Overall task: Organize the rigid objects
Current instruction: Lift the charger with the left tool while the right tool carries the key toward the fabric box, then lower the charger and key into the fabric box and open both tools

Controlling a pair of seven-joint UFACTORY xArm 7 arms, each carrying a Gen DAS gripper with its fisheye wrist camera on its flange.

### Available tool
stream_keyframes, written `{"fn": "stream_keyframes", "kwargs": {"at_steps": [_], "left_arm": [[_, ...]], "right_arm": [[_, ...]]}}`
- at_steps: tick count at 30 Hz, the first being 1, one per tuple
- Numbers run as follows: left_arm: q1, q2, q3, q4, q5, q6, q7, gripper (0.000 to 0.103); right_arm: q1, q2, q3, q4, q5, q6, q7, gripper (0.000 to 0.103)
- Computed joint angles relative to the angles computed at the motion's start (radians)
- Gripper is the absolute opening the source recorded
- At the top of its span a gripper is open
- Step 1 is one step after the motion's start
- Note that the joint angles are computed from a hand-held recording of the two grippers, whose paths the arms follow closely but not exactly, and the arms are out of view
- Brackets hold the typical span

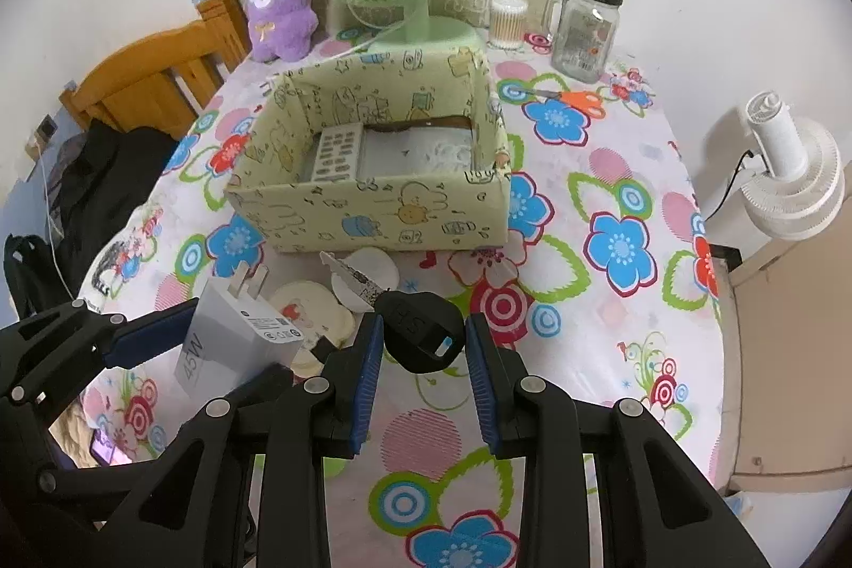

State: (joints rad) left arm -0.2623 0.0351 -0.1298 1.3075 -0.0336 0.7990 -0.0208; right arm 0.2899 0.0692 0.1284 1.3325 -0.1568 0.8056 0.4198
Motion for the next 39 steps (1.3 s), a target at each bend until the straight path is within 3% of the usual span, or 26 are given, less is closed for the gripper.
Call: {"fn": "stream_keyframes", "kwargs": {"at_steps": [20, 27, 39], "left_arm": [[0.042, -0.014, 0.021, 0.063, -0.095, 0.03, 0.162, 0.05], [0.046, 0.01, 0.022, 0.101, -0.083, 0.034, 0.142, 0.05], [0.031, 0.121, 0.025, 0.23, 0.009, 0.051, -0.001, 0.05]], "right_arm": [[0.055, 0.043, 0.008, 0.159, -0.114, 0.106, 0.158, 0.034], [0.058, 0.076, 0.0, 0.214, -0.11, 0.119, 0.118, 0.034], [0.034, 0.188, -0.022, 0.348, -0.021, 0.113, -0.049, 0.034]]}}
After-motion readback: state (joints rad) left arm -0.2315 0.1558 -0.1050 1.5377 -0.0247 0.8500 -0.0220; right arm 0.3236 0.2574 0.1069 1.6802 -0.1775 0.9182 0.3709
